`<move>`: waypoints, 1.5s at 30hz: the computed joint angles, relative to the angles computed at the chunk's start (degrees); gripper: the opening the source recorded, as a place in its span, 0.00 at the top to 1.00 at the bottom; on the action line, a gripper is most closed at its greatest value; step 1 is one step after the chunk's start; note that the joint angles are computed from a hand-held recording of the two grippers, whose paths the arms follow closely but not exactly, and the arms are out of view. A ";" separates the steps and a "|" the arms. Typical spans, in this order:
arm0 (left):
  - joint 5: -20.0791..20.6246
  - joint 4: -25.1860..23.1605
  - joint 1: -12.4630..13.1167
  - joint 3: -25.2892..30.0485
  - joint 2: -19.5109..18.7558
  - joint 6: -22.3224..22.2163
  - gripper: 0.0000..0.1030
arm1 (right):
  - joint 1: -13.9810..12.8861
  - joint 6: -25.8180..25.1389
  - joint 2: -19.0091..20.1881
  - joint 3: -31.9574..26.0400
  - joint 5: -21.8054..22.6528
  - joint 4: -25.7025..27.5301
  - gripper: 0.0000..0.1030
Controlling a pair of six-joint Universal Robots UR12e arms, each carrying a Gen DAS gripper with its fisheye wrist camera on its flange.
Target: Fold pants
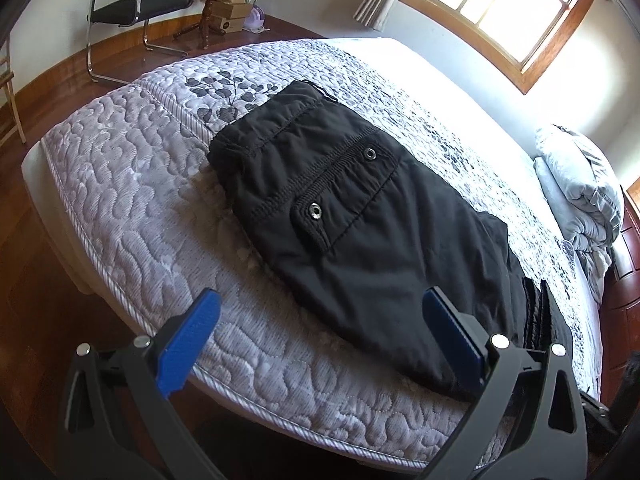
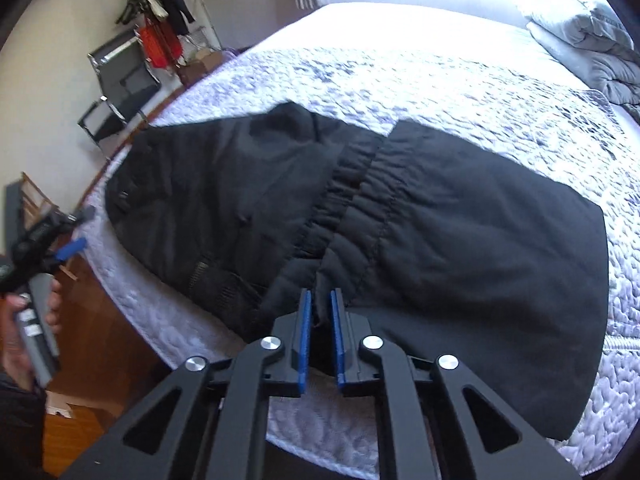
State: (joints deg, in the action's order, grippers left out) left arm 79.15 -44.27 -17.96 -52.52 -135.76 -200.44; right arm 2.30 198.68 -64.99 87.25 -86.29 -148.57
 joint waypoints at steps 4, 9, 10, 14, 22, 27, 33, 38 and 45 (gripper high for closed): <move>-0.06 0.40 -0.04 -0.39 0.21 -0.15 0.02 | 0.58 -2.29 0.77 -0.92 1.72 0.71 0.91; -0.41 -0.51 -0.22 -0.22 0.29 -0.02 0.02 | 0.50 -2.39 2.05 -1.17 2.96 1.79 0.83; -0.29 -0.64 -0.28 -0.18 0.29 0.18 0.02 | 0.28 -2.09 1.90 -0.87 3.89 1.34 0.81; 0.04 -2.10 -0.40 0.56 0.04 0.78 0.02 | -0.49 -2.10 0.20 1.20 5.78 -1.74 0.76; 0.28 -4.60 -0.08 0.66 0.36 -0.58 0.02 | -2.18 1.82 -3.67 5.45 -6.24 -4.39 0.76; -0.33 -7.23 0.71 0.05 0.69 -3.12 0.02 | -4.23 4.72 -3.51 6.62 -5.79 -2.81 0.76; -3.50 -8.20 2.19 0.03 0.01 -8.73 0.02 | -4.47 5.24 -2.24 6.90 -6.14 -2.81 0.76; -8.93 -5.62 3.49 0.60 -1.62 -13.58 0.02 | -4.31 5.16 -2.33 7.32 -6.42 -3.67 0.75; -14.95 5.69 4.85 -0.62 -3.08 -23.16 0.02 | -4.86 7.35 -3.81 9.04 -3.98 -6.88 0.75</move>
State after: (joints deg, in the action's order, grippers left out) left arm 64.20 -38.59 -13.11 -53.15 -138.84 -223.60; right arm -2.56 206.03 -68.81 96.29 -90.28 -155.44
